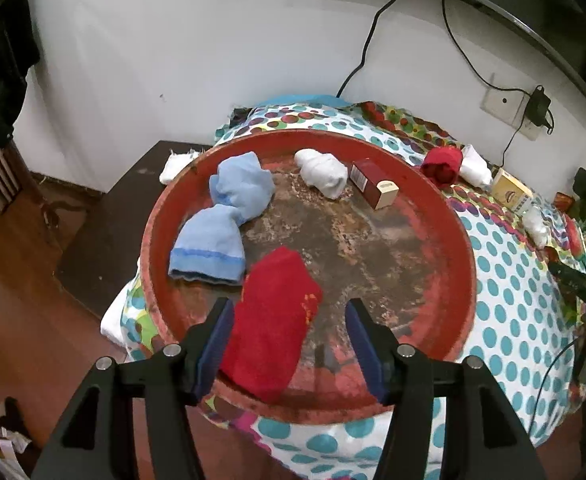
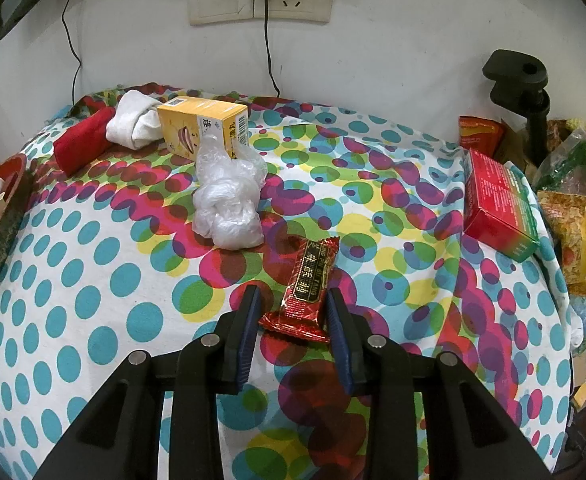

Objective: Organize objects
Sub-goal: 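Carry the red sock onto the red tray and open the left tool, then carry the red-wrapped snack bar onto the red tray and open the right tool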

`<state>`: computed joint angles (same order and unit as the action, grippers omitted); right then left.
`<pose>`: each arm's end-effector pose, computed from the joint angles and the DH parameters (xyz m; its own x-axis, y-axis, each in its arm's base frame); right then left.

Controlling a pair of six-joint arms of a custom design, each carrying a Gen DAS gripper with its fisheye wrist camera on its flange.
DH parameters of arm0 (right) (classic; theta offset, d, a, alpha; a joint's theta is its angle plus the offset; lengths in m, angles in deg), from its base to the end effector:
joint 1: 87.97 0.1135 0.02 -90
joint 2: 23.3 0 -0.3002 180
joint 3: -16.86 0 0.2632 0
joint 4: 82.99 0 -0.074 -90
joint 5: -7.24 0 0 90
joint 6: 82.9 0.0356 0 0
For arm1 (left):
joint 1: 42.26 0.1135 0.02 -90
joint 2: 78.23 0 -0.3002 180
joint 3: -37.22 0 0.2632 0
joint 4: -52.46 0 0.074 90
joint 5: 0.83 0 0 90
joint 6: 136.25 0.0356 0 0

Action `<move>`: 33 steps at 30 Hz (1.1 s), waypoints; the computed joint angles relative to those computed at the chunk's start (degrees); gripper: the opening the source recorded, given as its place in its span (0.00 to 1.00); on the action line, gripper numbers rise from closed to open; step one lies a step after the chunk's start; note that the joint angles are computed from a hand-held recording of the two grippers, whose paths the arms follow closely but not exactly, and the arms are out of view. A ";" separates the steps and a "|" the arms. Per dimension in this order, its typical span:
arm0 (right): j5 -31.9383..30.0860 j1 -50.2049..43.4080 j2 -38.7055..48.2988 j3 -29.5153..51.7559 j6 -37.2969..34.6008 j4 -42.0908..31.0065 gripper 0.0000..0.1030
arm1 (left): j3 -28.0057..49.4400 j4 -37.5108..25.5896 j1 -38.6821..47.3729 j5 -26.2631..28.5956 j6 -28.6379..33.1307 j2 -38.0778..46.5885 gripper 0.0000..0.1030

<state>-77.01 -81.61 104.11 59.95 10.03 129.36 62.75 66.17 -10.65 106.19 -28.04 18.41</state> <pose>0.2944 0.0292 0.0039 -0.7843 -0.0362 -0.6193 -0.0088 0.9988 -0.0473 0.1742 0.0950 0.0716 -0.7962 -0.1391 -0.5888 -0.1243 0.9901 -0.0659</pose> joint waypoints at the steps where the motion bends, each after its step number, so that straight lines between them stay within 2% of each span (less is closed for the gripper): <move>1: -0.26 -0.17 0.00 -0.05 -0.04 0.08 0.30 | 0.09 -1.91 -0.18 -0.17 0.15 -1.44 0.58; 10: -3.38 -1.83 -0.20 -2.08 1.78 2.90 0.25 | -1.66 -13.96 -2.47 -3.29 1.92 -17.56 0.58; 18: -1.49 1.57 -3.40 -6.87 4.93 5.34 0.25 | 0.89 -19.38 -0.79 -2.29 2.85 -15.68 0.58; 24: -0.89 6.70 -7.45 -9.62 7.03 5.25 0.25 | 2.12 -23.38 2.09 -0.18 3.60 -17.59 0.58; 29: -0.18 14.04 -9.58 -8.44 9.57 2.38 0.25 | 2.78 -25.52 2.96 0.66 4.06 -18.69 0.58; 33: 1.84 22.43 -10.68 -4.24 10.80 -2.57 0.25 | 3.25 -26.10 3.10 0.70 4.15 -18.25 0.58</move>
<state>-75.18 -59.18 93.44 55.72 20.83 126.80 66.00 40.07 -7.55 106.89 -23.89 0.16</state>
